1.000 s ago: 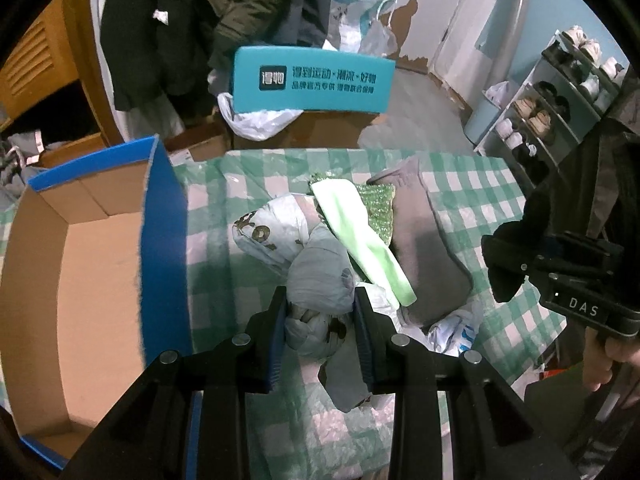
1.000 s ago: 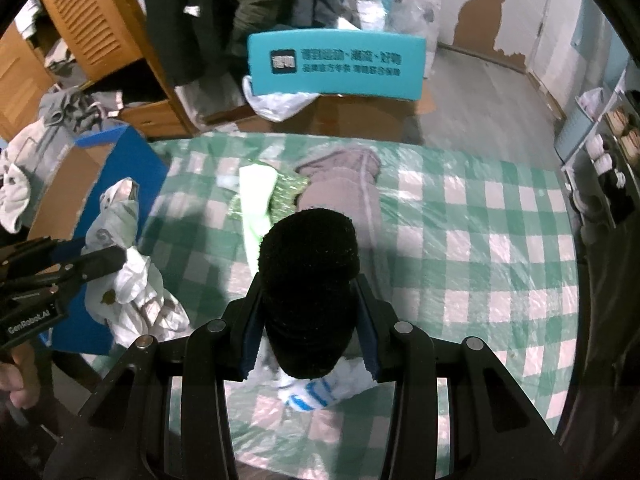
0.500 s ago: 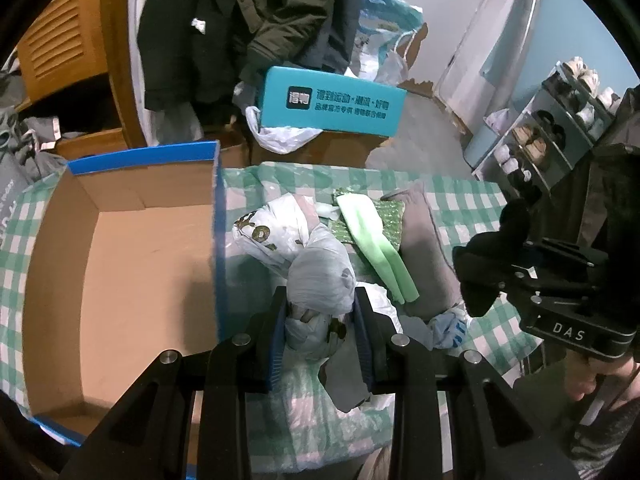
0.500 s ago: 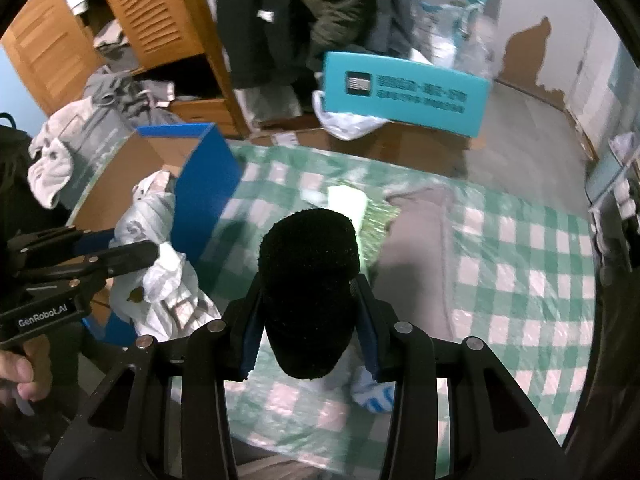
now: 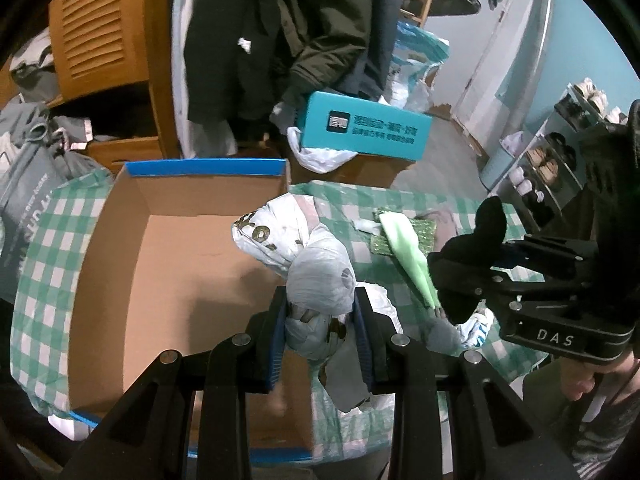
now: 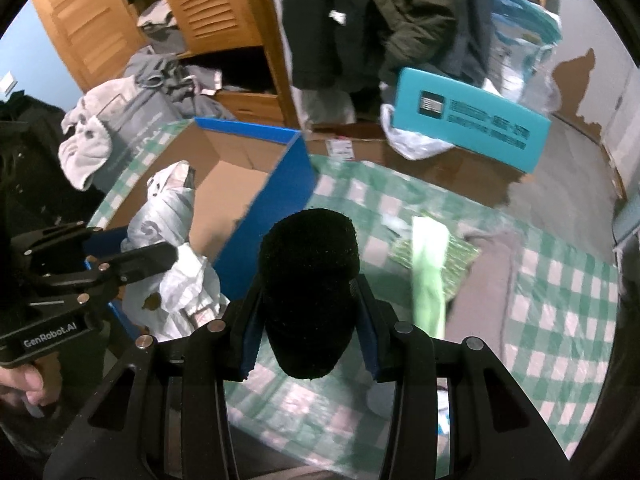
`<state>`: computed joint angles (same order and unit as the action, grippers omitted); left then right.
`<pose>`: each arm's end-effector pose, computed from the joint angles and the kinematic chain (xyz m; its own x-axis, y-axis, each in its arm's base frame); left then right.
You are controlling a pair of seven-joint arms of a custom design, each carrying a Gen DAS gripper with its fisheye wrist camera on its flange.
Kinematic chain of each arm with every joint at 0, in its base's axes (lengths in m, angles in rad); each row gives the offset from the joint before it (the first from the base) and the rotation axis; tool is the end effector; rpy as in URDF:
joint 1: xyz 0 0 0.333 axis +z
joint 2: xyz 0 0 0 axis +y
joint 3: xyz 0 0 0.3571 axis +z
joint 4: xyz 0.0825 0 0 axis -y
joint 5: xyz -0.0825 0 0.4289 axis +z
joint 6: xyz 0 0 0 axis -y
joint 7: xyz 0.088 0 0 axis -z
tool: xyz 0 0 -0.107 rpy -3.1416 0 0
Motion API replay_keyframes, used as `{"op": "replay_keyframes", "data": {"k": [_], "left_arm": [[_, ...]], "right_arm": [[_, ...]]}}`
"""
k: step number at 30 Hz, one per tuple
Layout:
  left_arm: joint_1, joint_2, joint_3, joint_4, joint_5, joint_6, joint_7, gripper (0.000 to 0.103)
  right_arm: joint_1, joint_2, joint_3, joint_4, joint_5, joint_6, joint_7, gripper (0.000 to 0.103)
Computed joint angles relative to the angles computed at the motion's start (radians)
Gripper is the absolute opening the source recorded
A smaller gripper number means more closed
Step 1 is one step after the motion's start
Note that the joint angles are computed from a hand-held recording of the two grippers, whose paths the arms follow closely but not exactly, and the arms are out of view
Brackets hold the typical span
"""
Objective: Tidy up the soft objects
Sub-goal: 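Carry the sock bundle with the left tool while the right tool carries the black sock to the box, then open the left tool over the box while the right tool releases the black sock inside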
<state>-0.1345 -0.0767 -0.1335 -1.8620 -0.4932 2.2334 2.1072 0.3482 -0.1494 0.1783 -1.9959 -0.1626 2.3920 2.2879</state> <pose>0.5916 -0.1802 0.6293 -0.5929 -0.7790 0.2038 -0.7299 0.4131 -0.5446 0.5120 0.3032 0.6139 -0.0423 -0.9800 -0.1945 -0.8556 0.1360 -0.4995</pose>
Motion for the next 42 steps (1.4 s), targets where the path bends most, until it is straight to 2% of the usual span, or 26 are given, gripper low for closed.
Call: {"op": "replay_keyframes", "data": {"k": [9,28,31,35,39,42], "left_arm": [[0.035,0.004,0.025,0.003,-0.021,0.007,0.005,0.031],[0.108,0.058,0.031,0.011,0.057,0.031,-0.062,0.031],[0.112,0.068,0.027,0.010,0.087,0.037,-0.085,0.031],[0.122,0.094,0.024,0.031,0.093,-0.001,-0.119,0.031],[0.125,0.095,0.018,0.029,0.136,0.006,-0.149,0.032],[0.124,0.096,0.015,0.030,0.165,0.011,-0.172,0.037]], "right_arm": [[0.042,0.109,-0.007,0.127,0.010,-0.001,-0.055,0.040],[0.139,0.331,-0.053,0.369,0.091,-0.070,-0.164,0.040],[0.147,0.356,-0.058,0.395,0.110,-0.081,-0.179,0.040],[0.157,0.385,-0.066,0.426,0.123,-0.103,-0.189,0.041],[0.162,0.398,-0.074,0.439,0.130,-0.118,-0.189,0.041],[0.163,0.401,-0.079,0.442,0.131,-0.126,-0.182,0.045]]}}
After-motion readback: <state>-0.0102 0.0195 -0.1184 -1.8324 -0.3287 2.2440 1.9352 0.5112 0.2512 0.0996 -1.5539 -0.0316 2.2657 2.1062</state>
